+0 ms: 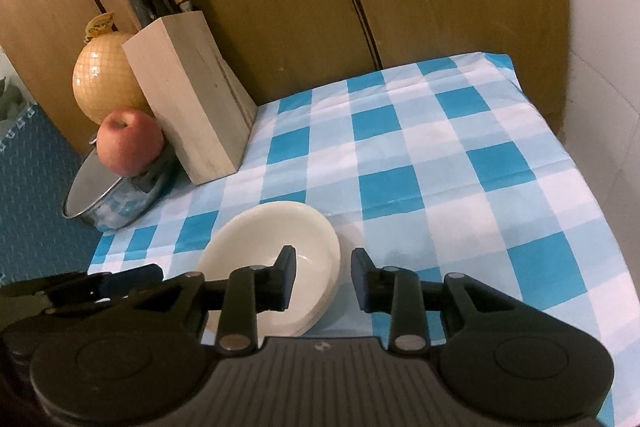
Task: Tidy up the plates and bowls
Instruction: 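Open both grippers to release the small bowl onto the bowl stack, then move both grippers to the rim of the stacked cream bowls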
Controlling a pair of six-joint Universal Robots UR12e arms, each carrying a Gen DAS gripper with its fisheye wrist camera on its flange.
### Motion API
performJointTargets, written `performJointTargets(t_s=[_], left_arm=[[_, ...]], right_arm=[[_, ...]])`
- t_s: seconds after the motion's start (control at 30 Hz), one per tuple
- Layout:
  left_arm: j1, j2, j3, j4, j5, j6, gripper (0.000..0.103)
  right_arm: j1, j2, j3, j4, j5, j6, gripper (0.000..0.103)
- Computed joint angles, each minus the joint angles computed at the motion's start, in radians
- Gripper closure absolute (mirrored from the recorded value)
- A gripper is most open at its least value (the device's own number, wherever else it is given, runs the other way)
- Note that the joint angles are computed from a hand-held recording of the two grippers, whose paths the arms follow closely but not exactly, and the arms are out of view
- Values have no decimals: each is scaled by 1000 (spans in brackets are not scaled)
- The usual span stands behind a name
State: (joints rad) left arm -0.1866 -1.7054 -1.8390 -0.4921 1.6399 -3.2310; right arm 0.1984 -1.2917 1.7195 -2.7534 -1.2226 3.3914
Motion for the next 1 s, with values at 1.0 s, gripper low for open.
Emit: performJointTargets(t_s=[1.0], left_arm=[[11,20,-31,-57,-82,117,40]], right_arm=[[-8,73,-61,126,121,72,70]])
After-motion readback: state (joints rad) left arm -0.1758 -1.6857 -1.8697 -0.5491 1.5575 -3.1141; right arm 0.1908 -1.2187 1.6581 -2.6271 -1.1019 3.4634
